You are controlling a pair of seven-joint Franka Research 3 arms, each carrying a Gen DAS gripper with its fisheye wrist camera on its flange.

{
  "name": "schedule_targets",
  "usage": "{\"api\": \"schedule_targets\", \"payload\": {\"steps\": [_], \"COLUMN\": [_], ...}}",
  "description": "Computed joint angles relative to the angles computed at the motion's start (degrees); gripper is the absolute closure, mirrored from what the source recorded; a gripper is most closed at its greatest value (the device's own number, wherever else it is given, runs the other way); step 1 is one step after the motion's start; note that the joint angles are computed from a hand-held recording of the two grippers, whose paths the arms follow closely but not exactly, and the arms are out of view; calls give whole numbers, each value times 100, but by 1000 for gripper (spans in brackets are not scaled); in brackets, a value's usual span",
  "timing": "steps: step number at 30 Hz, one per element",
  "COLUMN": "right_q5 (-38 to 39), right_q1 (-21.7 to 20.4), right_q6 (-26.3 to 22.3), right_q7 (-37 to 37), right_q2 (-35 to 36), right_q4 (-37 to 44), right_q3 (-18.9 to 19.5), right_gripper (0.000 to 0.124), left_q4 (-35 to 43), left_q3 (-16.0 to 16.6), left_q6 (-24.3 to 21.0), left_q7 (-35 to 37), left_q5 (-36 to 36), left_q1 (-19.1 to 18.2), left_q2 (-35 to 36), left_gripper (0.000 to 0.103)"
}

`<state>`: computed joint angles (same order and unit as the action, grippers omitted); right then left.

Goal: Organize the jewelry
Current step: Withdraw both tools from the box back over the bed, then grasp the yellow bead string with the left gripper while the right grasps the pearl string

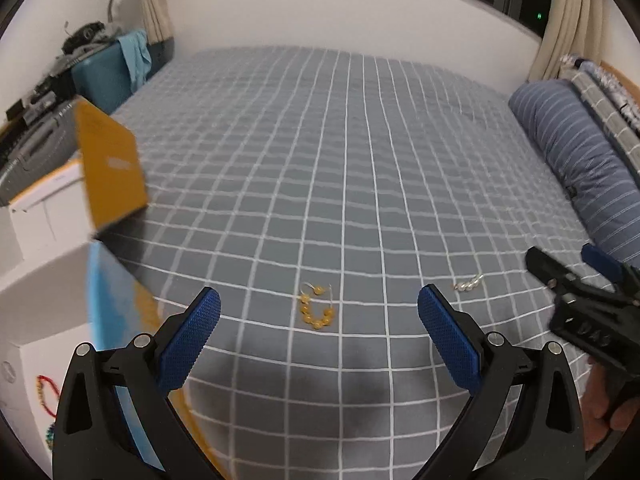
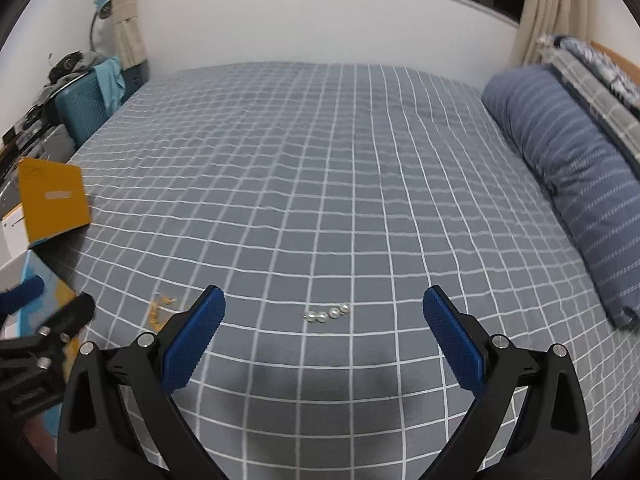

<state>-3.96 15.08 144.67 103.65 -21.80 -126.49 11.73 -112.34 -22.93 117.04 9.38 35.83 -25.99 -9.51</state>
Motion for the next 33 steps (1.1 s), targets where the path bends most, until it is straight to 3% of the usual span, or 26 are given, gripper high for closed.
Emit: {"api": "schedule_targets", "payload": {"steps": [12,20,27,32,33], "right_q5": [525,1064,1420,1499,1453], "right_q1": [216,292,307,291,288], "right_q6": [-406,-741,-947,-1047,-1069], "right_q7": [-422,-570,-582,-528,-487], "right_q2": [1135,1535,1789,1796,1825], "right_q4": [454,671,885,894,923], "right_q3": [-342,-528,-593,-616,-613], "right_gripper": [51,68,87,110,113], "left_q4": [-441,-472,-513,-486,-493], "left_q3": [308,405,418,384,386], "left_q6": [711,800,896,761,766], "left_q7": [-155,-37,79,175,208], "left_q5": [-221,-310,-332,-296,-327], "left_q1": [154,172,163,130,128], "left_q2": [571,824,792,776,762], "left_gripper": [6,10,36,72,87]}}
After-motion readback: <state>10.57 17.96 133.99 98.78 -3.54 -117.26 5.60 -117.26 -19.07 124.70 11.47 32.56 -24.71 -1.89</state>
